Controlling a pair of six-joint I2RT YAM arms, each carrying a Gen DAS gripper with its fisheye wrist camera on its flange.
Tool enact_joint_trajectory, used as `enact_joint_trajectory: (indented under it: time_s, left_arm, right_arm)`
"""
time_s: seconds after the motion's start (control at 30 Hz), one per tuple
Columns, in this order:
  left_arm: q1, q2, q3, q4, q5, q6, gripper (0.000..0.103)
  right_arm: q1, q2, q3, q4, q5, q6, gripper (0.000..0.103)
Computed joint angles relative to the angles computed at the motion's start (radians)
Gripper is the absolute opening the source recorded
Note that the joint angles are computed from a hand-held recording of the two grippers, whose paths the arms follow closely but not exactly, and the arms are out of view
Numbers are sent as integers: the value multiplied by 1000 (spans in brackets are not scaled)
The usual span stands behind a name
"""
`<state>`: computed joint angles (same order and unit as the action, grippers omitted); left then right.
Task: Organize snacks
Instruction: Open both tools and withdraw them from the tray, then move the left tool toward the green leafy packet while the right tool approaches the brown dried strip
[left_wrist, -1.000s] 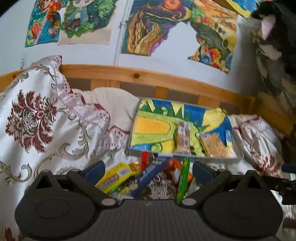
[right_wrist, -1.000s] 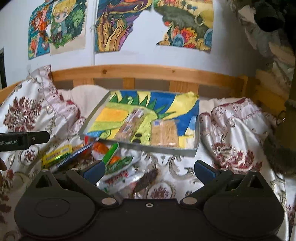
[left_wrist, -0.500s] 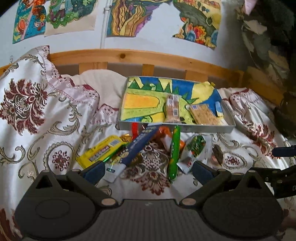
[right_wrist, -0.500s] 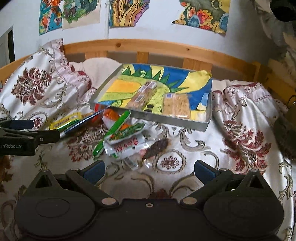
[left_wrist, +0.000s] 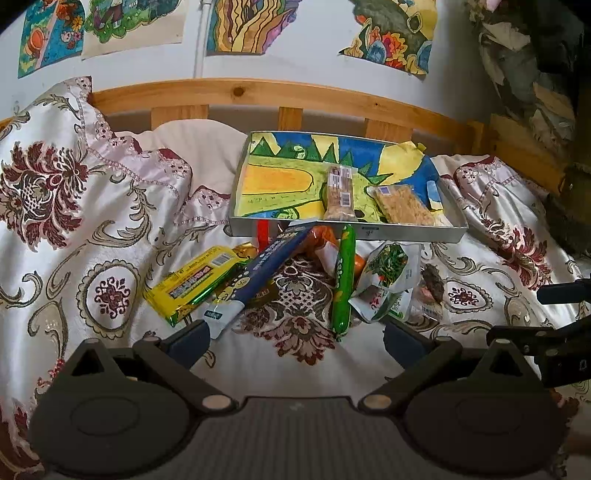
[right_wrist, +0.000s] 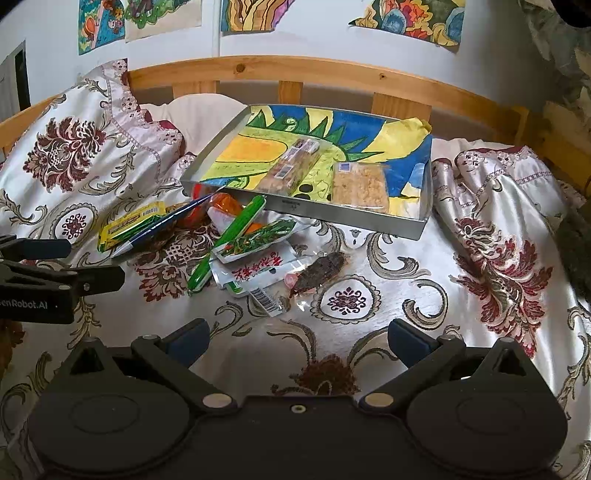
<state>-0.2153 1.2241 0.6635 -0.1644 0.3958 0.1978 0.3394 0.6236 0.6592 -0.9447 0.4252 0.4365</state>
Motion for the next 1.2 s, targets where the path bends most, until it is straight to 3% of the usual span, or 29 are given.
enact_joint_trajectory:
  time_s: [0.33, 0.8, 1.2]
  left_arm:
    - [-6, 40, 12, 16, -5, 5, 102]
    - [-54, 132, 66, 107, -9, -43, 102]
    - [-130, 225, 115, 155, -124, -63, 102]
  right_arm:
    - [-66, 16, -25, 54, -48, -45, 102]
    - [-237, 74, -63, 227, -116, -149, 102]
    - [-357, 197, -103, 409, -129, -220, 102]
